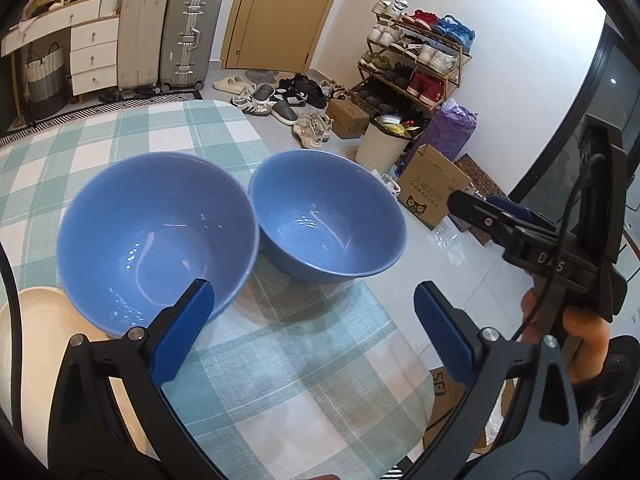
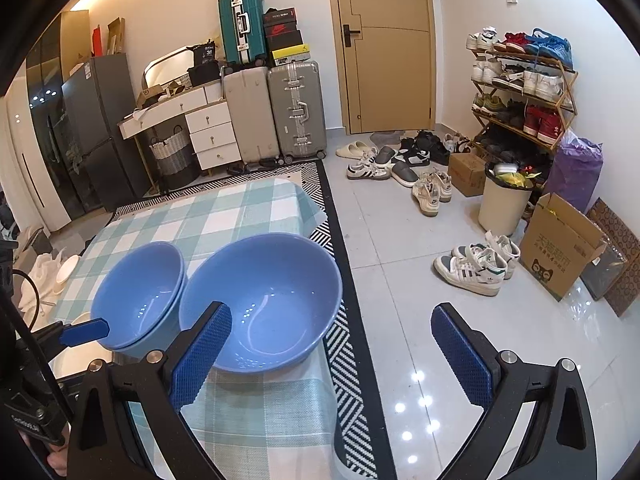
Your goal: Organize plates and bowls
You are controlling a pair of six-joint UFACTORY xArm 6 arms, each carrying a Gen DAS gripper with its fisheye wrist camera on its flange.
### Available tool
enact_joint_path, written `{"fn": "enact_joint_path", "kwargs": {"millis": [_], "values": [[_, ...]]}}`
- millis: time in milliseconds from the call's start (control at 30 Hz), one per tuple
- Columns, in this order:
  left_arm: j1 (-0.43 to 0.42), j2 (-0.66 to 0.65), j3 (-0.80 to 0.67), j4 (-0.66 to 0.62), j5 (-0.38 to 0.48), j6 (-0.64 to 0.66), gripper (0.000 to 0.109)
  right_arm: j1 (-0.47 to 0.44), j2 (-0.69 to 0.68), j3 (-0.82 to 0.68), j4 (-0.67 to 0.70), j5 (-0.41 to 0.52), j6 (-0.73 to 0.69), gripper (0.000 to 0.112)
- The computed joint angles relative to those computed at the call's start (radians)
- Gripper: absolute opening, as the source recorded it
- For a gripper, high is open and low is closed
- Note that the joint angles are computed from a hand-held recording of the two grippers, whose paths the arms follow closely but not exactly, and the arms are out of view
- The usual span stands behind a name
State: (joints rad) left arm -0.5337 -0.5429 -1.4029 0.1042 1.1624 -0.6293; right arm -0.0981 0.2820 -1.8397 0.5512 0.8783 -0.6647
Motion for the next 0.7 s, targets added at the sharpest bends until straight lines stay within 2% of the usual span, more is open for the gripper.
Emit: {"fn": "enact_joint_path", "kwargs": {"millis": [200, 700], "values": [[-0.037, 0.063, -0.035, 0.022, -0.005, -0.024, 0.098, -0.003, 0.035, -0.034, -0.014, 0.008, 0.014, 0.102], [0.007, 0.158, -0.043, -0.006, -0.050, -0.044, 0.088, -0.016, 0.218, -0.268, -0.063, 0.106, 0.089, 0.102]]}}
